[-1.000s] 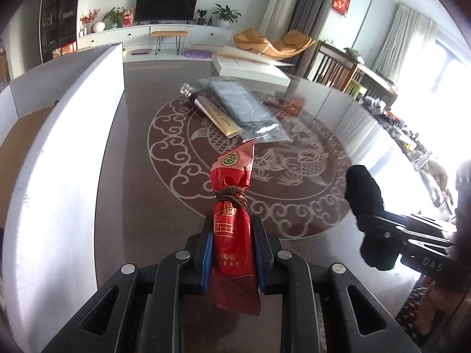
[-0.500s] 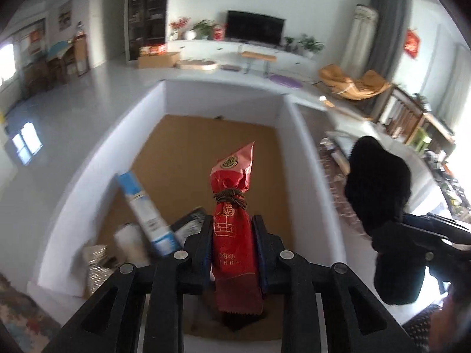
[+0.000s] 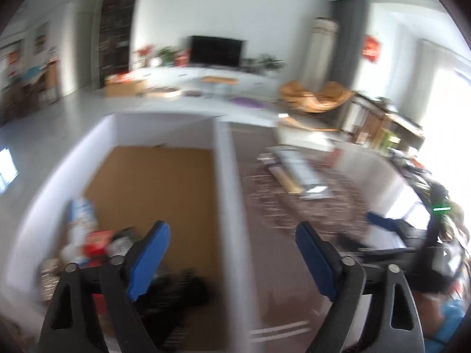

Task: Organize objects

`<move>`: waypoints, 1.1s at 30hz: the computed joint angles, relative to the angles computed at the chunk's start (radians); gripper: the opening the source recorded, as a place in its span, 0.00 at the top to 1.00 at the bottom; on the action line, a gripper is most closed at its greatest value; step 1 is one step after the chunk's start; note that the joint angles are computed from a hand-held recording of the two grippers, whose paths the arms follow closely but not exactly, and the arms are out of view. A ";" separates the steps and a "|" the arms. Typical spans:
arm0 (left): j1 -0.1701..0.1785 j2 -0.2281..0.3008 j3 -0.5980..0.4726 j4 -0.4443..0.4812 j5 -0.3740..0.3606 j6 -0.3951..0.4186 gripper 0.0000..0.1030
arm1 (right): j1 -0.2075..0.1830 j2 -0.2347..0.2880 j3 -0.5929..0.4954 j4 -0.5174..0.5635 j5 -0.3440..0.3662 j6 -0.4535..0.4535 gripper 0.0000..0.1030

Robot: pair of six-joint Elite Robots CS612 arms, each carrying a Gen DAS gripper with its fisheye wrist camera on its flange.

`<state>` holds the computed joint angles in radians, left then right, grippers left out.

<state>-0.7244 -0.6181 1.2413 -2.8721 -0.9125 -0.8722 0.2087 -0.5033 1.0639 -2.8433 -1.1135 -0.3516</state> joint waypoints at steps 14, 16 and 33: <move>0.001 0.356 -0.617 0.494 -0.168 0.037 0.00 | -0.073 0.043 -0.006 -0.011 -0.363 0.258 0.00; 0.008 0.379 -0.658 0.553 -0.162 0.013 0.00 | -0.068 0.042 -0.004 -0.020 -0.388 0.249 0.00; 0.022 0.404 -0.699 0.627 -0.153 -0.051 0.00 | -0.058 0.087 -0.077 0.062 -0.417 0.229 0.00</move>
<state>-0.7024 -0.2145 0.5426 -2.2453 -1.0655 -0.9231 0.1502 -0.4163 0.9867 -2.7817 -1.5304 -0.1222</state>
